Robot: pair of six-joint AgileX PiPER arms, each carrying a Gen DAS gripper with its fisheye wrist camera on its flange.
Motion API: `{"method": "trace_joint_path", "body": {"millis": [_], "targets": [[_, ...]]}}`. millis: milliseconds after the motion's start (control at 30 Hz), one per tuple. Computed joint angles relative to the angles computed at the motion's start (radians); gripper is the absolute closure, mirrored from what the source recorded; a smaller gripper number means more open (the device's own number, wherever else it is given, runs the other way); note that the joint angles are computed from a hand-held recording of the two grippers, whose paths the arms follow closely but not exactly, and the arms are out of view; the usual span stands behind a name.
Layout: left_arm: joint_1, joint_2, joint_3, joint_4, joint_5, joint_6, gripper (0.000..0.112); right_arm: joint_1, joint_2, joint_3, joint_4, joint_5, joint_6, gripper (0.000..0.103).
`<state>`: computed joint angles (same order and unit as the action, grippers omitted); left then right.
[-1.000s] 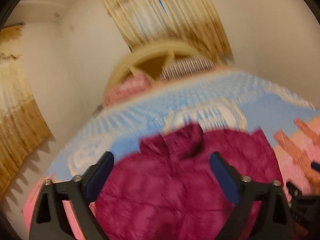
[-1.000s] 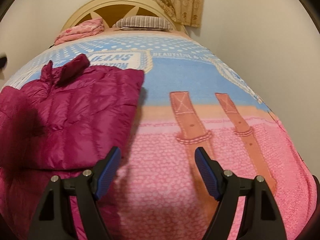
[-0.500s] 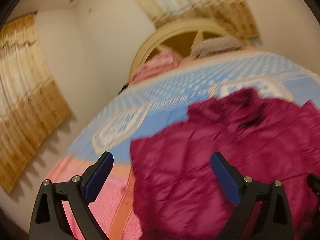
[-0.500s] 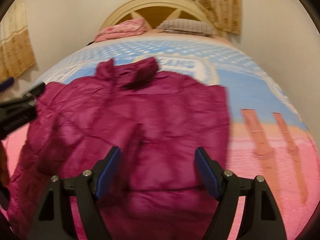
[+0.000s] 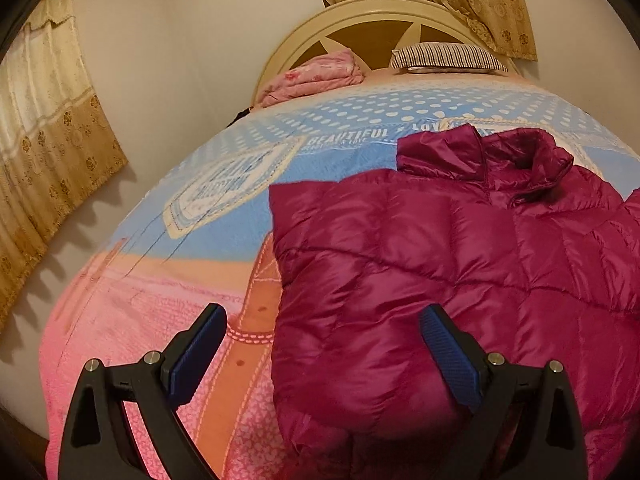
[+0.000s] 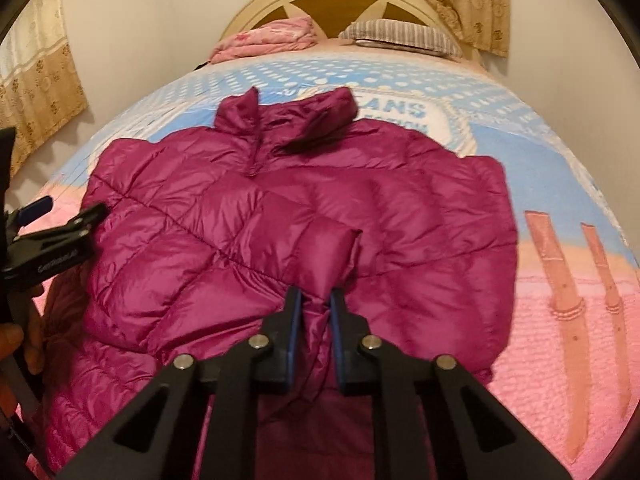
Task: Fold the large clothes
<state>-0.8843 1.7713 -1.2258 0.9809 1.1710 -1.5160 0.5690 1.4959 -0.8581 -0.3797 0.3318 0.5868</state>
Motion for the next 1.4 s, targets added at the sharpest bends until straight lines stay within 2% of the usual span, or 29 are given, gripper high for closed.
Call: {"method": "trace_joint_path", "body": {"millis": [333,400,467,500,533,600,667,733,800,900,1033,1167,1400], "targets": [[0.042,-0.044,0.096,-0.018,-0.065,-0.037,0.014,-0.03,0.016,0.017,-0.149,0.022,0.13,0.089],[0.053,-0.051,0.106,-0.03,-0.078,-0.039,0.014,-0.039,0.014,0.03,-0.163,0.005,0.145,0.086],[0.054,-0.072,0.113,-0.029,-0.078,-0.045,0.014,-0.054,-0.001,0.045,-0.161,-0.006,0.15,0.078],[0.049,-0.09,0.116,-0.014,-0.07,-0.058,0.014,-0.063,-0.017,0.057,-0.174,-0.01,0.169,0.067],[0.046,-0.105,0.116,-0.004,-0.064,-0.064,0.014,-0.067,-0.047,0.077,-0.223,-0.016,0.229,0.05],[0.047,-0.138,0.113,0.024,-0.069,-0.088,0.014,-0.061,-0.103,0.112,-0.351,-0.023,0.385,0.038],[0.062,-0.147,0.098,0.031,-0.093,-0.092,0.014,-0.046,-0.128,0.119,-0.423,-0.006,0.464,0.039],[0.091,-0.122,0.064,0.001,-0.123,-0.056,0.014,-0.032,-0.115,0.105,-0.432,0.006,0.467,0.051],[0.112,-0.03,-0.008,-0.03,-0.046,-0.021,0.014,-0.026,-0.084,0.09,-0.446,0.023,0.476,0.057],[0.152,0.034,-0.013,-0.07,-0.056,-0.028,0.014,-0.044,-0.032,0.083,-0.39,-0.01,0.421,0.057],[0.172,0.039,0.031,-0.077,-0.126,-0.071,0.014,-0.033,0.004,0.102,-0.49,-0.03,0.507,0.057],[0.186,0.049,0.025,-0.095,-0.149,-0.045,0.014,-0.041,0.022,0.098,-0.485,-0.035,0.508,0.057],[0.183,0.096,-0.016,-0.11,-0.128,0.01,0.014,-0.013,0.055,0.088,-0.548,0.002,0.577,0.057]]}}
